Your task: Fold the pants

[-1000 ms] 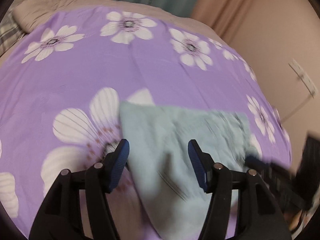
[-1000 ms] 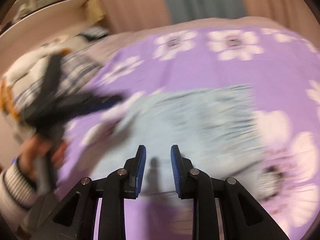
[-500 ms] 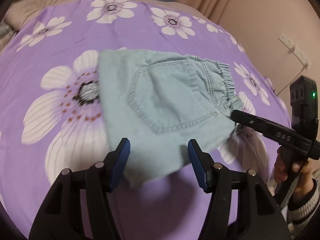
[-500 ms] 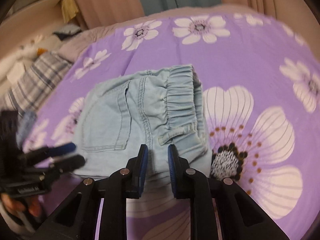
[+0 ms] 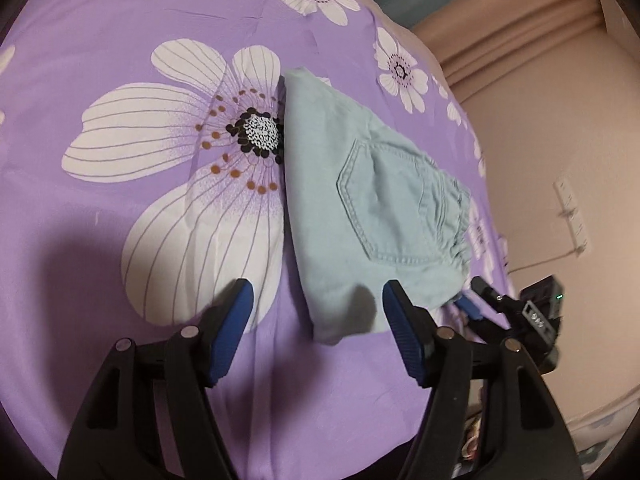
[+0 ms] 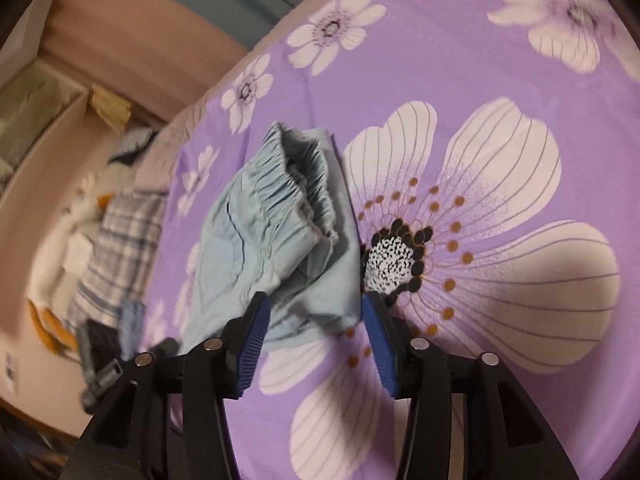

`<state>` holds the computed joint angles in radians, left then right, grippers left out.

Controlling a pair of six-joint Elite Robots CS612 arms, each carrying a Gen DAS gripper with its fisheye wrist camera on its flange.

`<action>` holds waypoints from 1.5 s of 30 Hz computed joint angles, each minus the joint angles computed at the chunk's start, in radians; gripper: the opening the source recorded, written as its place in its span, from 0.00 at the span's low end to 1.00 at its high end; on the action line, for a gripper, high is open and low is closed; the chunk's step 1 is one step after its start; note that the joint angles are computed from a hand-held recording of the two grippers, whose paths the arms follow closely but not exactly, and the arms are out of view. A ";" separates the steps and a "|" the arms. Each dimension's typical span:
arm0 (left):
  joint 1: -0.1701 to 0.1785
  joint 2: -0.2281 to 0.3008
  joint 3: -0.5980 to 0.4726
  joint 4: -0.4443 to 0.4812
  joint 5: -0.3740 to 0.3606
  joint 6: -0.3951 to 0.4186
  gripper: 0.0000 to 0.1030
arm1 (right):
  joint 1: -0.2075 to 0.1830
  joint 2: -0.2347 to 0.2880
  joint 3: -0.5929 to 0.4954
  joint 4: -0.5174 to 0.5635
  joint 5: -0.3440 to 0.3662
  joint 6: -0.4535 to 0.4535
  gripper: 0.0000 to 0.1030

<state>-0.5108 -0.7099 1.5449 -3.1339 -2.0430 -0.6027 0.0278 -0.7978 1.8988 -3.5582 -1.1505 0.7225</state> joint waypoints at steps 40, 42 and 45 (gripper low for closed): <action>-0.028 0.056 -0.159 0.172 0.063 0.174 0.66 | -0.009 0.036 -0.123 0.170 0.091 -0.094 0.55; -0.029 0.059 -0.165 0.173 0.064 0.174 0.66 | -0.010 0.038 -0.127 0.175 0.093 -0.097 0.55; -0.029 0.063 -0.171 0.172 0.058 0.174 0.68 | -0.008 0.038 -0.132 0.182 0.093 -0.105 0.55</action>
